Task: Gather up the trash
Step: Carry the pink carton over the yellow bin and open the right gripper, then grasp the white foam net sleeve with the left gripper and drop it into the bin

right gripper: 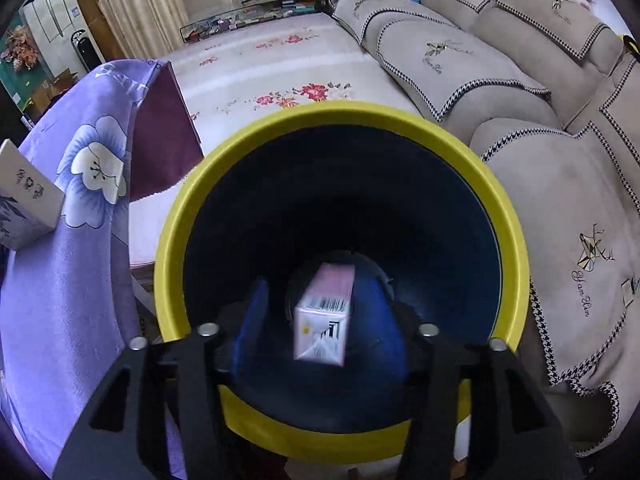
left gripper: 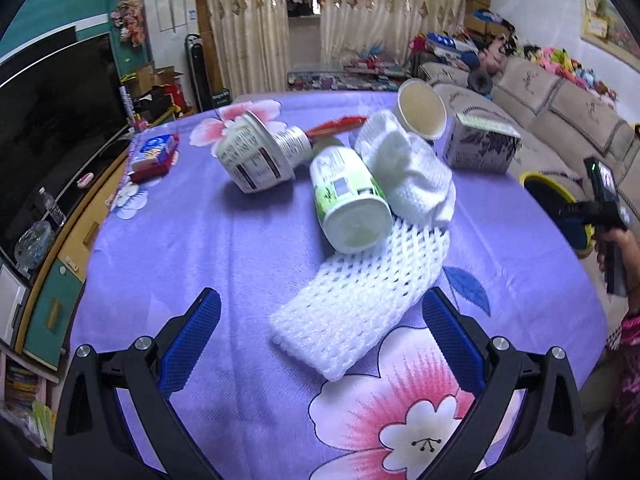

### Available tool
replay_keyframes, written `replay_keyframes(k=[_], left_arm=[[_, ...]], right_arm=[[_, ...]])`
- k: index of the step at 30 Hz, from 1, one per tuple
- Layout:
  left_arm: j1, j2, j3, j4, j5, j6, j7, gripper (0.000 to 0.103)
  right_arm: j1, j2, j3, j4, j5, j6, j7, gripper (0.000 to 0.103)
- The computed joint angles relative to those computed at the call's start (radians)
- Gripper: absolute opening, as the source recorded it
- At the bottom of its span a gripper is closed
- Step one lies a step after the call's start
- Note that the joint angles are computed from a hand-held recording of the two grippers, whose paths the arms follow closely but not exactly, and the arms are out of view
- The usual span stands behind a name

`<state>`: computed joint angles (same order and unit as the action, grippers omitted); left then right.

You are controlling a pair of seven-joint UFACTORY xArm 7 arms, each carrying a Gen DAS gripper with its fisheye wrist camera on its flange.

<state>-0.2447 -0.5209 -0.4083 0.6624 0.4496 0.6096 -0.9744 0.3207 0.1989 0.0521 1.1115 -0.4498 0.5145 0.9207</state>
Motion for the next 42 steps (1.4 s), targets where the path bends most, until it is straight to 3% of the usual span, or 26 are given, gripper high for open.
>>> replay_keyframes(k=[9, 11, 15, 22, 30, 34, 39, 42], left_arm=[[-0.032, 0.165, 0.051, 0.044, 0.011, -0.074, 0.146, 0.098], [-0.048, 0.181, 0.065, 0.05, -0.006, -0.073, 0.165, 0.083], [-0.058, 0.186, 0.073, 0.049, -0.019, -0.072, 0.172, 0.067], [-0.06, 0.107, 0.062, 0.017, 0.012, -0.052, 0.17, 0.012], [-0.151, 0.025, 0.076, 0.015, -0.133, -0.041, 0.332, 0.011], [-0.145, 0.046, 0.048, 0.071, -0.154, -0.065, 0.355, 0.011], [-0.16, 0.21, 0.039, 0.245, -0.171, -0.111, 0.425, 0.011], [-0.169, 0.352, 0.014, 0.393, -0.105, -0.107, 0.425, 0.011]], right_arm=[[-0.004, -0.065, 0.014, -0.056, -0.041, -0.019, 0.027, 0.057], [-0.006, -0.07, 0.018, -0.061, -0.045, -0.021, 0.031, 0.057], [-0.01, -0.073, 0.026, -0.074, -0.036, -0.029, 0.022, 0.057], [-0.011, -0.086, 0.03, -0.094, -0.034, -0.043, 0.027, 0.057], [-0.017, -0.17, 0.054, -0.156, -0.058, -0.064, 0.042, 0.057], [-0.036, -0.251, 0.079, -0.206, -0.099, -0.073, 0.078, 0.057], [-0.09, -0.404, 0.134, -0.291, -0.167, -0.066, 0.135, 0.061], [-0.132, -0.489, 0.165, -0.346, -0.182, -0.06, 0.141, 0.064]])
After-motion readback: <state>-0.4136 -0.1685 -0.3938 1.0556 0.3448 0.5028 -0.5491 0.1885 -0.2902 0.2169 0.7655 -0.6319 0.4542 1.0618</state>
